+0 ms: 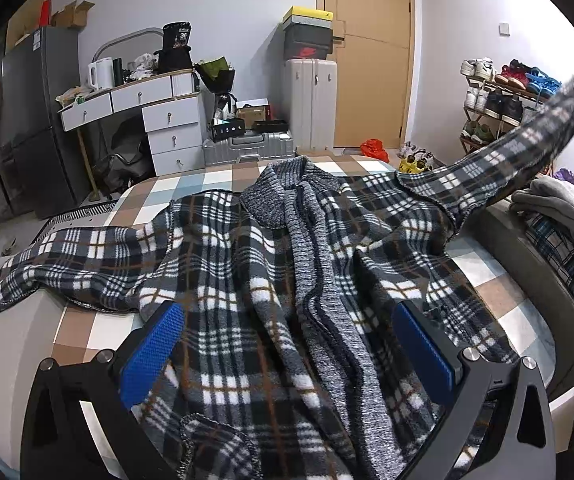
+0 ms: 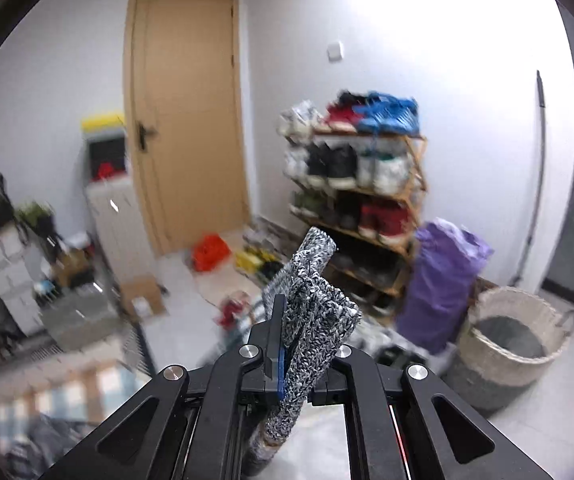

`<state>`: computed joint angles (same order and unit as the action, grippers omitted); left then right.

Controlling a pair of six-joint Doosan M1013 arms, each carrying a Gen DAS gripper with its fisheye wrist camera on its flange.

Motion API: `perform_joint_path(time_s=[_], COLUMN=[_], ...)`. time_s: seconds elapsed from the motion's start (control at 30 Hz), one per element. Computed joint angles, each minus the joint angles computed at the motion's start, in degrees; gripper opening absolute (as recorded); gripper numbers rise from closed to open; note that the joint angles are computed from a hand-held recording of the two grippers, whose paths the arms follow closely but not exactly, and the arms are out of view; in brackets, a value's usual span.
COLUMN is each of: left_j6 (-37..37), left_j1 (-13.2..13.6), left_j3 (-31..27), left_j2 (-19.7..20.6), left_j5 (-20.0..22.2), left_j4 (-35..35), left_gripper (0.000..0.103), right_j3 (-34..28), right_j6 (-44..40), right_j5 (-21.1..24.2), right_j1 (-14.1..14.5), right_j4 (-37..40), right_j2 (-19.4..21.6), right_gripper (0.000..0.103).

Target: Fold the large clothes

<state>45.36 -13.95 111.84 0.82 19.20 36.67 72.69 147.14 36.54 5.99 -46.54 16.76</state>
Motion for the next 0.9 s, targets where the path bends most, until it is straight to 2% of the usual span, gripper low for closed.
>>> perform_joint_path(time_s=[0.13,0.3,0.37,0.43,0.57,0.6,0.73,0.9], left_j6=[1.9,0.2,-1.5,-3.1,-6.4,-7.9,-14.6,-19.4], left_j1=[0.9,2.2,3.0,3.8,6.0,6.2,7.6,9.8], left_j3=[0.1,0.9,1.4,1.8,3.1,3.3,4.4,5.0], left_j2=[-0.2,-1.3,-2.0,-2.5,-4.3,-4.6,-5.9,-6.6], left_j5=[-0.5,-1.7,-2.4,-3.1,-5.2,-5.5,-6.9,-8.7], left_j4=[-2.0,-0.9,0.2,0.8,1.1,2.1,7.0,9.2], left_gripper=[0.102,0.102,0.102,0.102,0.102,0.102,0.102,0.102], right_j3=[-3.6,-5.4,-5.9,-6.5,-8.8,-9.0,-12.1,-17.3], right_j6=[-1.2,-8.2,-15.1,-24.8,-42.2,-45.4,-52.9,-56.1], right_j5=[-0.8,-6.9,-8.8,-9.5,-6.2,-6.0,-1.8,2.3], right_j1=[1.8,5.1,6.4,8.1,11.2,12.3,16.7,21.0], right_j4=[1.4,9.6,18.6,31.3,54.3,57.6,65.3,69.3], right_j2=[0.8,0.9,1.3,2.3,5.5,6.4,11.1,17.4], right_gripper=[0.006,0.006,0.006,0.006,0.006,0.006,0.006,0.006])
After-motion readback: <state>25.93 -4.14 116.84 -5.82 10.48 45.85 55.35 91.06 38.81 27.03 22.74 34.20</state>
